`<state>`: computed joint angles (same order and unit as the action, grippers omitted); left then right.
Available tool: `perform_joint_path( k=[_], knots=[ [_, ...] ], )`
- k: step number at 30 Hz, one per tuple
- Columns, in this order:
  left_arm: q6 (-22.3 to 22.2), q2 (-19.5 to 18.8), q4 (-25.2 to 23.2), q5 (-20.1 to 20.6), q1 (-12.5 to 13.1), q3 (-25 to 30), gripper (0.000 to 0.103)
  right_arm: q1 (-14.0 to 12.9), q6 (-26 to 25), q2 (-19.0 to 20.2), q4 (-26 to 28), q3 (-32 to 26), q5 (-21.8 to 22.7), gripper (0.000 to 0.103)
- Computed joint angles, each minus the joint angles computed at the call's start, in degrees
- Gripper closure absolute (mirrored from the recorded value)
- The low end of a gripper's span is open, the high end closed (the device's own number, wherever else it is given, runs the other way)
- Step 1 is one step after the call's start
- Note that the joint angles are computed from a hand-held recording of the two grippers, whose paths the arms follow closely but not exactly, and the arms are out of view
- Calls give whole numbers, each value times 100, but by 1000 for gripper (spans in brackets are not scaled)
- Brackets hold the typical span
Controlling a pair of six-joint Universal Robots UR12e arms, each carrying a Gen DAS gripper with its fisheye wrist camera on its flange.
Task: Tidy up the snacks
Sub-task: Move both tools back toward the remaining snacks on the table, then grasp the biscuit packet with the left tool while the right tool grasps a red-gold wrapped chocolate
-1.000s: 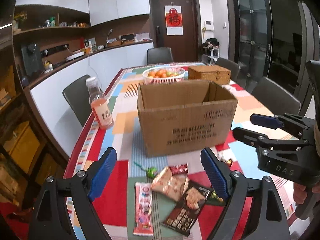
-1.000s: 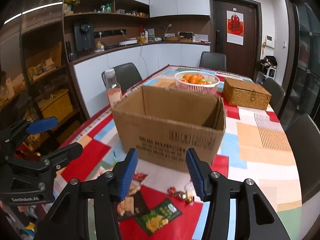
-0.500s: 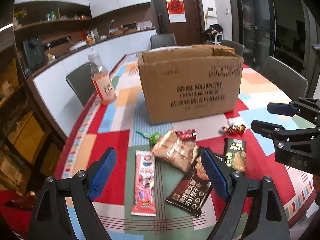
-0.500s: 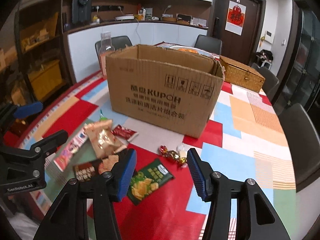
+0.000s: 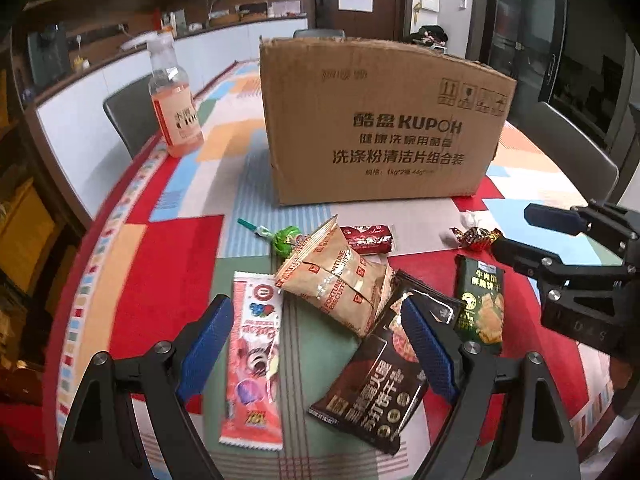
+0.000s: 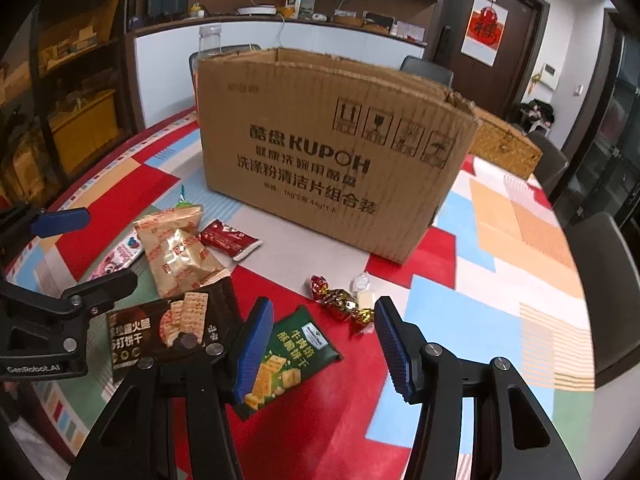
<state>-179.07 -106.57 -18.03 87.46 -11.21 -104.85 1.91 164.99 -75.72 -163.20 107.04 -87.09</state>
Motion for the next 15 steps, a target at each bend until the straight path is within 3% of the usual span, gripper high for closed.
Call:
perform_joint_path(
  k=[7,15],
  knots=[
    [-80,-182,-446,-489,88,201,24,-8,19,214,48,-154,53,50],
    [-100,-362,-578,-643,83,397,29,-81,120,368,248,-286,178,61]
  ],
)
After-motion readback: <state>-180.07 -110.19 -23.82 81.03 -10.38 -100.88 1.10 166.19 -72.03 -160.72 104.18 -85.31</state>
